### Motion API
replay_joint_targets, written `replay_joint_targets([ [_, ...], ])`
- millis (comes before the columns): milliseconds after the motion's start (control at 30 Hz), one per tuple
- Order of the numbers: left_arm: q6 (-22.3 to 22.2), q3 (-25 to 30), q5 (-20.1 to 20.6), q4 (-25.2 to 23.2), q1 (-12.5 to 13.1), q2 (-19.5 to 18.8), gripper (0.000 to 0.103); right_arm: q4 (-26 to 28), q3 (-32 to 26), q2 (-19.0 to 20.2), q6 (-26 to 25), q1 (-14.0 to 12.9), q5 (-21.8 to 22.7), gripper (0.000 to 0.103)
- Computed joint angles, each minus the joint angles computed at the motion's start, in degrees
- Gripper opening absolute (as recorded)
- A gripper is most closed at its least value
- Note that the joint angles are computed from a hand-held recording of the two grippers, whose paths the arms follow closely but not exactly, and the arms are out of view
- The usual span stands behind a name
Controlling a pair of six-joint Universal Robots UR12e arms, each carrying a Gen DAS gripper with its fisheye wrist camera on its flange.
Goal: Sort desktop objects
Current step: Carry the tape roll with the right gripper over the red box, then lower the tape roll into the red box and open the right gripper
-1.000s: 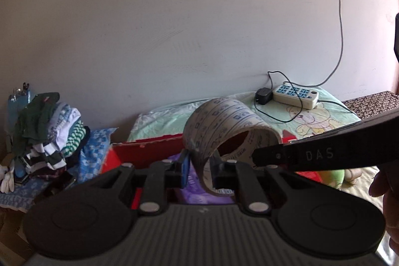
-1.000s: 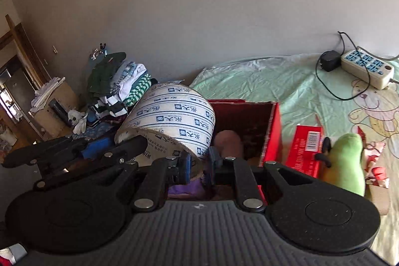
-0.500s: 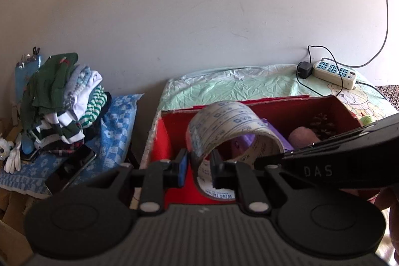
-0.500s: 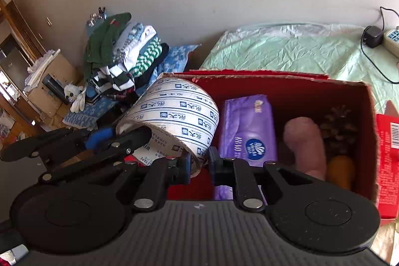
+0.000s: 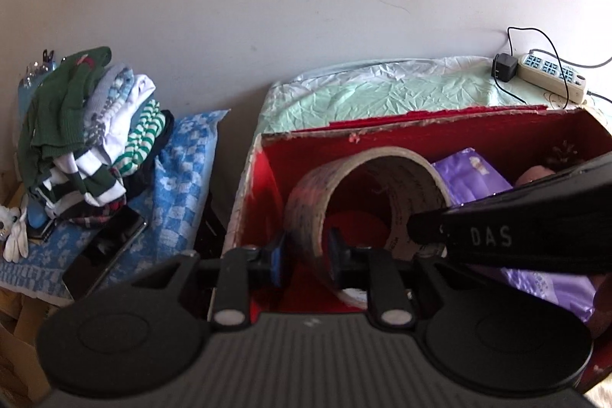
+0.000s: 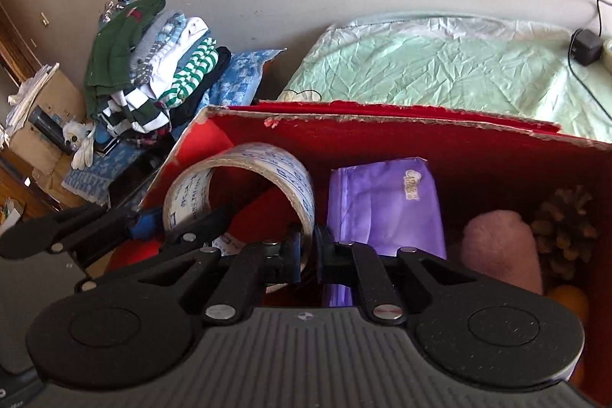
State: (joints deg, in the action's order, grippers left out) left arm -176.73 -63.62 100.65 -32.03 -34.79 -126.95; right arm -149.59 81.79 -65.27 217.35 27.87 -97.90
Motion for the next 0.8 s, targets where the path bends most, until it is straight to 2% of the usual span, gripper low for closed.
replay_joint_targets([
  [67, 0.7, 0.1, 0.2, 0.0, -0.1, -0.1, 0.029, 0.3, -0.4, 0.1, -0.5, 0.0, 0.0, 0.012],
  [100, 1.0, 0.0, -0.3, -0.1, -0.1, 0.0, 0.034, -0.3, -0.1, 0.0, -0.4, -0.1, 0.2, 0.014],
  [133, 1.2, -0.2, -0.9, -0.3, 0.0, 0.1, 0.049, -0.8, 0.1, -0.2, -0.4, -0.1, 0.5, 0.017],
  [267, 1.0, -2.0, -3.1, 0.8, 0.2, 1.4, 0.052, -5.6, 2.4, -1.4, 2.1, -0.4, 1.8, 0.037],
  [400, 1.3, -3.4, -5.3, 1.7, 0.4, 2.5, 0.051, -5.6, 3.1, -2.0, 2.0, -0.2, 1.4, 0.035],
  [467, 1.9, -3.4, -5.0, 1.7, 0.1, 2.6, 0.05, -5.6, 3.4, -2.2, 1.6, -0.2, 2.1, 0.033],
  [533, 1.9, -2.3, -3.2, 0.1, -0.4, 1.9, 0.045, -5.7, 3.7, -2.4, 1.0, -0.2, 3.8, 0.032],
  [600, 1.1, -0.7, -0.8, -2.4, -0.7, 0.9, 0.047, -5.3, 3.6, -2.3, 0.8, 0.2, 3.1, 0.03],
  [667, 0.6, 0.7, 1.7, -4.0, -0.9, 0.1, 0.035, -6.8, 4.5, -2.7, 2.6, 0.2, 3.0, 0.03],
  [800, 0.3, 0.8, 2.9, -3.7, -0.8, 0.1, 0.037, -10.8, 7.1, -4.3, 6.1, 0.1, 1.8, 0.03],
])
